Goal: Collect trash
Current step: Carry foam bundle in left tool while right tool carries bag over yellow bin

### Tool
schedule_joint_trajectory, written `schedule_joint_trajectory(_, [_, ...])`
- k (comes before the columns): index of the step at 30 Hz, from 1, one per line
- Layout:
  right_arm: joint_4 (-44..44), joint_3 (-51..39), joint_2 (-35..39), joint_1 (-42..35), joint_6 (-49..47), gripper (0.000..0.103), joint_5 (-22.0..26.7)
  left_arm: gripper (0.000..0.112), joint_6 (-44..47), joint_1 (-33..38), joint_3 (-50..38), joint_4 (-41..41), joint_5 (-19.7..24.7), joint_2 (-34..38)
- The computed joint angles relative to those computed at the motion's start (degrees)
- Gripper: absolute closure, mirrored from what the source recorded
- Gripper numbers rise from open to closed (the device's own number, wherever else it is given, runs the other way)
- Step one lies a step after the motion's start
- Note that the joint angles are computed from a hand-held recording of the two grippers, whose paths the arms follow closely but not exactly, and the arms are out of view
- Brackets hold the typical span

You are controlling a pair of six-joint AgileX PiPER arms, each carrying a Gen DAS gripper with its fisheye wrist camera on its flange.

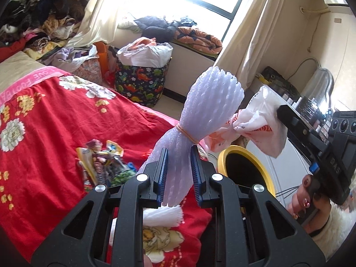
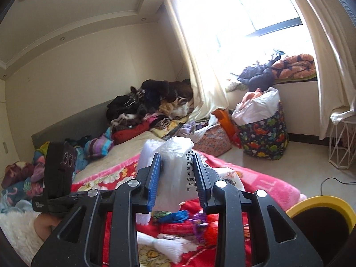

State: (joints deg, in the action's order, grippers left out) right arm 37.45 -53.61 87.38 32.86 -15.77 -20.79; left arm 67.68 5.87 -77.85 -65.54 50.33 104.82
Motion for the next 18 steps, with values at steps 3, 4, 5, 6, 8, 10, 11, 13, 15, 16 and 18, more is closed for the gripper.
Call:
schedule_joint_trajectory(3, [0.92,2.76,-2.0,-0.91,0.33,0.075,-1.07,0.097,-0.12,-1.4,0.07,0.02,-0.34,-0.01])
schedule_joint_trajectory(4, [1.07,3.64,-2.76,-1.44,0.58,0.075,-1.13,0.097,-0.06,-1.79,0.14,0.01,-0.41,0.02])
schedule_joint_trajectory(5, [1.38,4.43,-3.27,-1.83,0.61,0.075,-1.4,0.097,-0.1,-2.47,0.27,0.1,-0.66,-0.02])
schedule_joint_trajectory(6, [1.74,5.24,-3.81,-2.15,0.59,0.075,-1.63,0.097,-0.16,-3.11,0.36,0.23,-0.87,-0.03])
schedule_joint_trajectory(8, [2.93,6.94,-5.12,-2.89,0.23,0.075,-1.83,0.097,-0.27,-4.58,0.65,0.41,-1.45,-0.06])
schedule_joint_trajectory(10, [3.64,8.99,-6.36,-3.73,0.22,0.076,-2.33,0.097,-0.24,-5.92,1.11,0.45,-1.89,-0.13])
schedule_joint_trajectory(11, [3.83,9.72,-6.57,-3.93,0.35,0.076,-2.75,0.097,-0.48,-6.72,1.1,0.54,-1.96,0.03])
schedule_joint_trajectory(13, [4.35,11.65,-7.51,-4.61,0.8,0.076,-3.52,0.097,-1.08,-8.04,1.05,0.86,-1.92,0.24])
schedule_joint_trajectory(15, [4.5,14.06,-8.71,-5.5,2.11,0.076,-4.37,0.097,-1.54,-9.65,1.17,1.21,-2.16,0.49])
schedule_joint_trajectory(16, [4.16,15.08,-9.2,-6.02,2.94,0.076,-4.62,0.097,-1.96,-10.63,1.08,1.61,-2.3,0.71])
schedule_joint_trajectory(18, [3.93,17.06,-10.22,-7.21,4.5,0.076,-4.83,0.097,-2.48,-12.24,1.04,2.05,-2.69,1.01])
